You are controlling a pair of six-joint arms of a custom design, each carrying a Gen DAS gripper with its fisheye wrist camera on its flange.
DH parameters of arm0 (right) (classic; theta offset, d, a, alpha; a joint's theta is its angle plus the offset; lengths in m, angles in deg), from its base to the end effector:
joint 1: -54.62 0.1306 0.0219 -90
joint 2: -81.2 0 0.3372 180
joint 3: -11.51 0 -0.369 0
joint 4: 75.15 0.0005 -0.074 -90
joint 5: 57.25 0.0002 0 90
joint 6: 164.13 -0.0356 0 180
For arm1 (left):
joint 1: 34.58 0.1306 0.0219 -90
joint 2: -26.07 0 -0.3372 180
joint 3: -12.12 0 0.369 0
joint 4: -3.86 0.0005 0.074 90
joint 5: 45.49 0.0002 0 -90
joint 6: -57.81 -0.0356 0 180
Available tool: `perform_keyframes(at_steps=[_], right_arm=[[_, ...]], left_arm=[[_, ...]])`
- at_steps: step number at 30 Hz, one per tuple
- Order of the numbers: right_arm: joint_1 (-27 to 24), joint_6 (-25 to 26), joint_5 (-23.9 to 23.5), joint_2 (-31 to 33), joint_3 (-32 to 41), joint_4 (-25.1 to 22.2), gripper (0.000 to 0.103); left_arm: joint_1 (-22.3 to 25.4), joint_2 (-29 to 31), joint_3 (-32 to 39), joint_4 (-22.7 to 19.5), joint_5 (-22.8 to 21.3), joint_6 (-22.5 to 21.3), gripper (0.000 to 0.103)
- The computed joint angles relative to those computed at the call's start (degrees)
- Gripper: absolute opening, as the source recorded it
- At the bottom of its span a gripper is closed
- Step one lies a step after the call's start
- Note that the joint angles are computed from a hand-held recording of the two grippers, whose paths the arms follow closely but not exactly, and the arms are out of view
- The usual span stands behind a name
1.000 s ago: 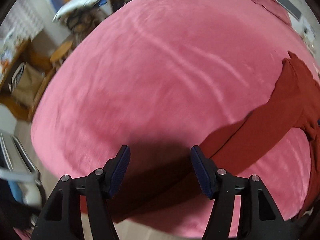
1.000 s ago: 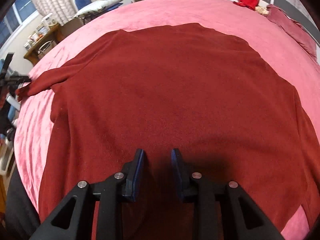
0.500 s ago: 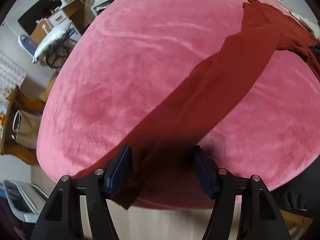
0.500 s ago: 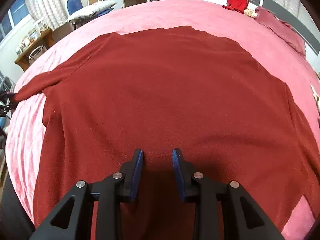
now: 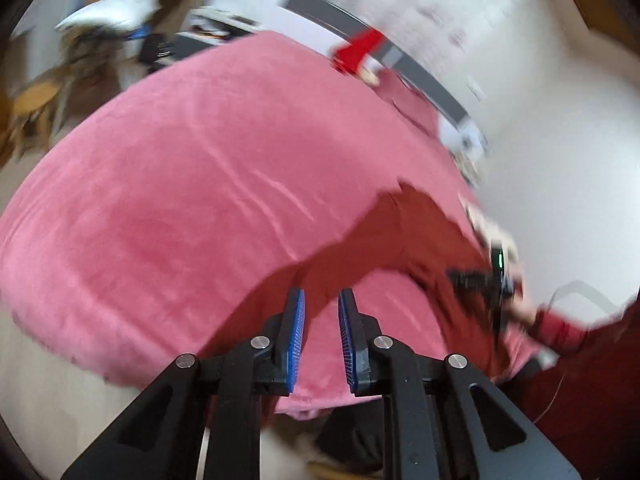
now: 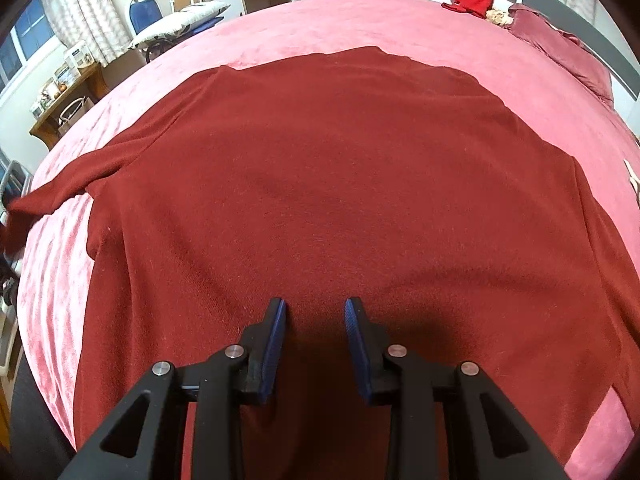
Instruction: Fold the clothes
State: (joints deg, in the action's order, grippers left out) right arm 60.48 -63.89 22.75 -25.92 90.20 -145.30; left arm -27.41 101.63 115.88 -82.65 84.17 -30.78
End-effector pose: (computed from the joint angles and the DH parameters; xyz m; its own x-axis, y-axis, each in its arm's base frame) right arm 0.3344 0.0400 0.3918 -0.8512 -0.2634 -0.4540 -0.3320 0.9401 0.0770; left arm 0.3165 0.0164 0.5451 -0.8498 -0.1260 -0.5118 0.2157 0.8028 -0.5558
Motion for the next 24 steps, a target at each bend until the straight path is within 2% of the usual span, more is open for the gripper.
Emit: perform_keyframes(at_steps=[2,3,4,5,7,9,11,12,13,15,16,19,20,21,22,24], right_arm=[[-0.6,0.5,-0.3,-0.3,-0.3,0.1,0.031],[-0.8,0.8,-0.4,-0.4,-0.4,0.1,0.031],[-1.1,1.0,-0.5,-0.5,-0.4,0.1,0.031],[-1.4,1.2,-0.7,-0.5,-0.4,0.1,0.031],[-2.2,1.5,-1.0,-0.7,-0.6,0.0,0.032],[-2.8,2.1,-1.3,-0.9,-0.7,-0.1,0.032],[-3.1,2.3,-1.5,-0.2,-0.3,0.1,0.032],[-3.0,2.3,-1.6,0.3,0.0,0.3,0.032],[-3.0,2.2,-1.7,0.6,0.1,0.3,0.032],[-3.7,2.6,-2.2,0.7,0.1,0.5,0.032],[-3.6,2.4,-2.2,0.3,-0.2,0.7,0.032],[-2.3,0.7,-1.5,-0.4,-0.9,1.6,0.032],[-2.1,0.4,-1.4,-0.8,-1.2,1.7,0.032],[-1.7,0.1,-1.2,-1.2,-1.4,1.6,0.032],[-0.8,-0.7,-0.9,-0.8,-1.2,2.0,0.032],[0.2,-1.6,-0.4,-0.5,-0.6,1.8,0.032]], left_arm=[[-0.2,0.4,0.1,-3.5,-9.4,0.9,0.019],[-1.0,0.8,-0.4,-4.7,-14.6,2.6,0.018],[-1.9,1.4,-1.0,-5.3,-18.0,4.7,0.019],[-2.7,1.9,-1.3,-5.3,-19.0,6.3,0.019],[-6.0,2.7,-2.2,-3.2,-21.0,8.0,0.029],[-9.8,4.2,-2.2,-2.3,-24.9,4.0,0.052],[-12.5,5.9,-2.9,-3.0,-29.1,-0.3,0.054],[-13.4,6.6,-3.0,-3.7,-29.7,-1.5,0.054],[-13.7,6.9,-3.3,-4.1,-29.0,-2.1,0.054],[-14.4,6.2,-4.0,-3.6,-29.0,-3.1,0.066],[-14.8,5.8,-4.4,-3.4,-29.2,-3.6,0.067],[-17.8,4.0,-6.0,-2.3,-34.6,-5.5,0.067],[-19.1,3.3,-6.6,-1.9,-37.1,-5.8,0.065],[-20.2,2.6,-7.2,-1.4,-38.8,-5.6,0.054],[-21.0,2.0,-7.5,-1.0,-39.6,-5.3,0.048],[-22.0,1.6,-7.3,-1.4,-41.5,-4.9,0.011]])
